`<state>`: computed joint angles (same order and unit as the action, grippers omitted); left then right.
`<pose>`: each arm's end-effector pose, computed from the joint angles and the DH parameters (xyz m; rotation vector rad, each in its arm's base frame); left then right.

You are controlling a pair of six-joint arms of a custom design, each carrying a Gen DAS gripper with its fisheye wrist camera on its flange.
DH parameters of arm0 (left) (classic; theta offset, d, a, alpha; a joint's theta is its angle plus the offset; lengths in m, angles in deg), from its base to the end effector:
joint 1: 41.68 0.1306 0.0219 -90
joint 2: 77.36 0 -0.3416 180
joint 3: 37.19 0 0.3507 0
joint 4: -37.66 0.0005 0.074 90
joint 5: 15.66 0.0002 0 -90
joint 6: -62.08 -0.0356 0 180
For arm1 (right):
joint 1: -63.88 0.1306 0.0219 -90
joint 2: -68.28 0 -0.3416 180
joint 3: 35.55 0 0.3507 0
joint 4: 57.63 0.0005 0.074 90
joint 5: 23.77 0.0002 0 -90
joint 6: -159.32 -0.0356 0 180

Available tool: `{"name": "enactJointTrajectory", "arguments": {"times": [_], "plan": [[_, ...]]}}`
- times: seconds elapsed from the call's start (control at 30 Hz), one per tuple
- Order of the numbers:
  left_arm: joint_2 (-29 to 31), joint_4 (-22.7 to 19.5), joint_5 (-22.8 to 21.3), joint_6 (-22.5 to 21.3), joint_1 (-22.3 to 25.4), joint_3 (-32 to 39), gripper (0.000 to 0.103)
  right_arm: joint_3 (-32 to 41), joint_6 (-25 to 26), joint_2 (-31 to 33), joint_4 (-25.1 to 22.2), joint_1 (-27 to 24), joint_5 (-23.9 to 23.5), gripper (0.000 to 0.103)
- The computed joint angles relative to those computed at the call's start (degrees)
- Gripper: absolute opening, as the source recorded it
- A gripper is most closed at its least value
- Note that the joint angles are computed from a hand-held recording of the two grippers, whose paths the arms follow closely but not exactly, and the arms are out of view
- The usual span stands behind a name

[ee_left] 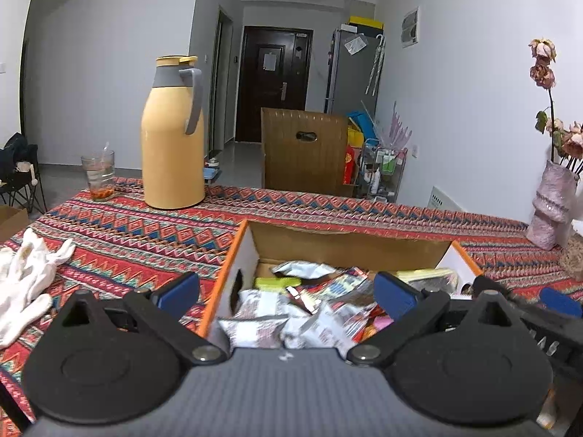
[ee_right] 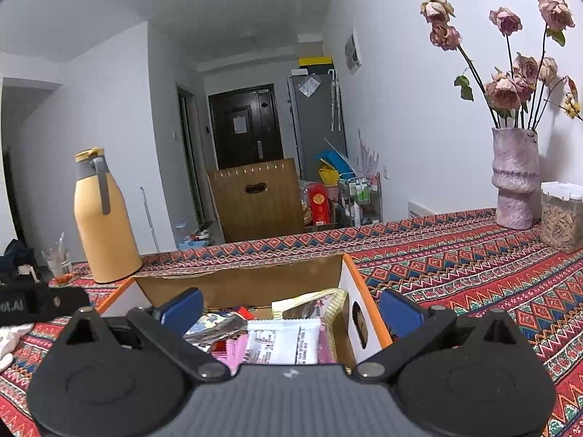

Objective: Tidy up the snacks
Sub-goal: 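Withdraw both grippers from the box toward the remaining packets, then grasp a white snack packet with the right gripper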

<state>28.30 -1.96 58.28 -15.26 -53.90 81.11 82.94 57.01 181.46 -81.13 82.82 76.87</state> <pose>0.5421 -0.1078 0.4870 -0.1819 2.0137 0.0115 0.5784 0.1910 0.4429 0.0179 1.8874 0.1983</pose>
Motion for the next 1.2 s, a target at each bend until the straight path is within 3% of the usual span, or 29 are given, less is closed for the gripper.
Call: {"name": "enactJointTrajectory", "arguments": {"times": [0.53, 0.93, 1.2], "plan": [[-9.1, 0.4, 3.3, -4.0, 4.0, -13.4, 0.103, -8.4, 2.7, -6.8, -2.2, 2.4, 1.1, 0.103], [-11.6, 2.8, 8.8, -4.2, 6.3, -20.4, 0.103, -9.7, 2.8, -7.0, -11.7, 4.5, 3.0, 0.103], [-10.4, 2.3, 10.9, -2.5, 7.1, -20.6, 0.103, -2.5, 3.0, -1.0, -20.1, 5.1, 1.6, 0.103]]}}
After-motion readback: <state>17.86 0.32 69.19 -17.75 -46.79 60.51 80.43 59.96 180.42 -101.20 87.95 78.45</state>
